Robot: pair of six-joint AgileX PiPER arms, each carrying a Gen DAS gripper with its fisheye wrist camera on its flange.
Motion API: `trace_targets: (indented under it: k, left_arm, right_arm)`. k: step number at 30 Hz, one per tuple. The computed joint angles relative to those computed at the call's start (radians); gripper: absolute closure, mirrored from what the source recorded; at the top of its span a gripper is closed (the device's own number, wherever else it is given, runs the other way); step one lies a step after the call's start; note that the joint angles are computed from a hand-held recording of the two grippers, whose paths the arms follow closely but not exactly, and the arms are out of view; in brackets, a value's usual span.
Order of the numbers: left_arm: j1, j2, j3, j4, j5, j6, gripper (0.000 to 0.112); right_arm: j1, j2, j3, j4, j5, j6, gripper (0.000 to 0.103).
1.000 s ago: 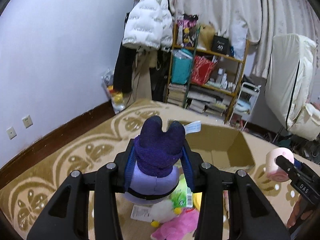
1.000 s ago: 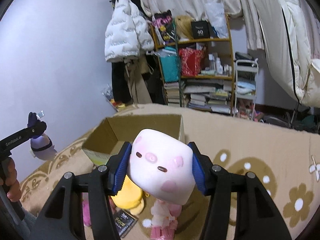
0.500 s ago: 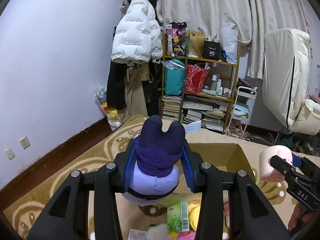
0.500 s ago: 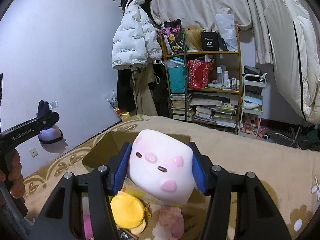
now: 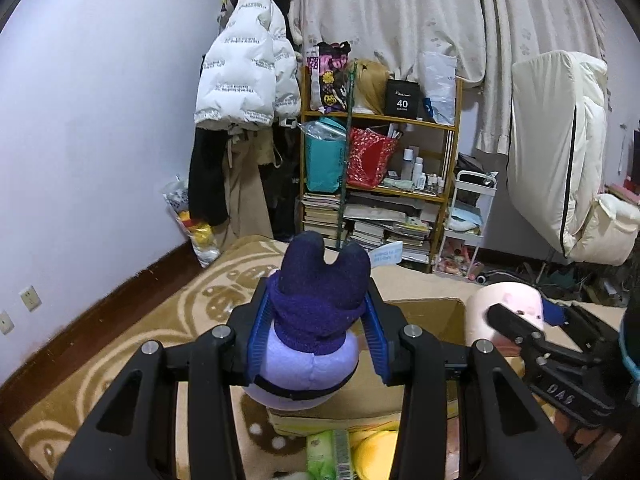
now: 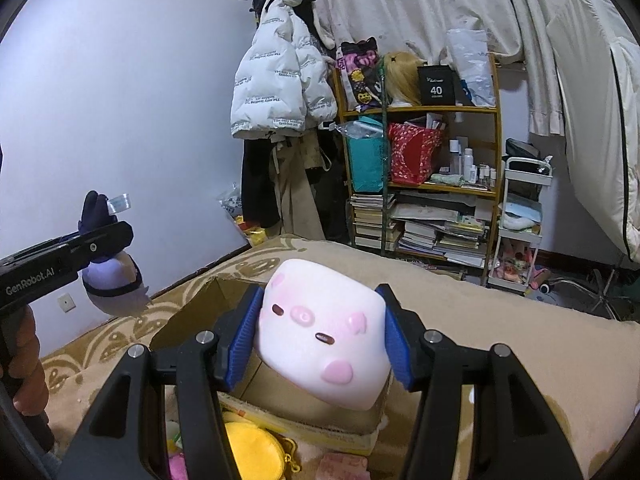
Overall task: Organize soft objects
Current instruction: 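Carry both plushes over the cardboard box and open both tools to drop them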
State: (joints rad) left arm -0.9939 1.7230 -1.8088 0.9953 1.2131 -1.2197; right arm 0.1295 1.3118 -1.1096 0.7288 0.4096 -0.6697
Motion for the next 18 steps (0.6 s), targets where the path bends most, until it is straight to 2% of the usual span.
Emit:
trace_targets:
  k: [6,12,18]
  left_arm:
    - [0.035,-0.01,0.045,-0.037,-0.087,-0.032,0.071]
    - [0.097,-0.041,0.119,-0.09,-0.22,-0.095,0.071]
    - [0.124,-0.029,0.14,-0.123,-0.267,-0.09,0.07]
  right_arm:
    - [0.018,0.035,-0.003,0.02,-0.009,-0.031,0.043]
    - [0.034,0.067,-0.009,0.022,-0.014,-0.041,0.043]
    - [0.026,0.09,-0.011,0.042,-0.002,-0.061,0.043]
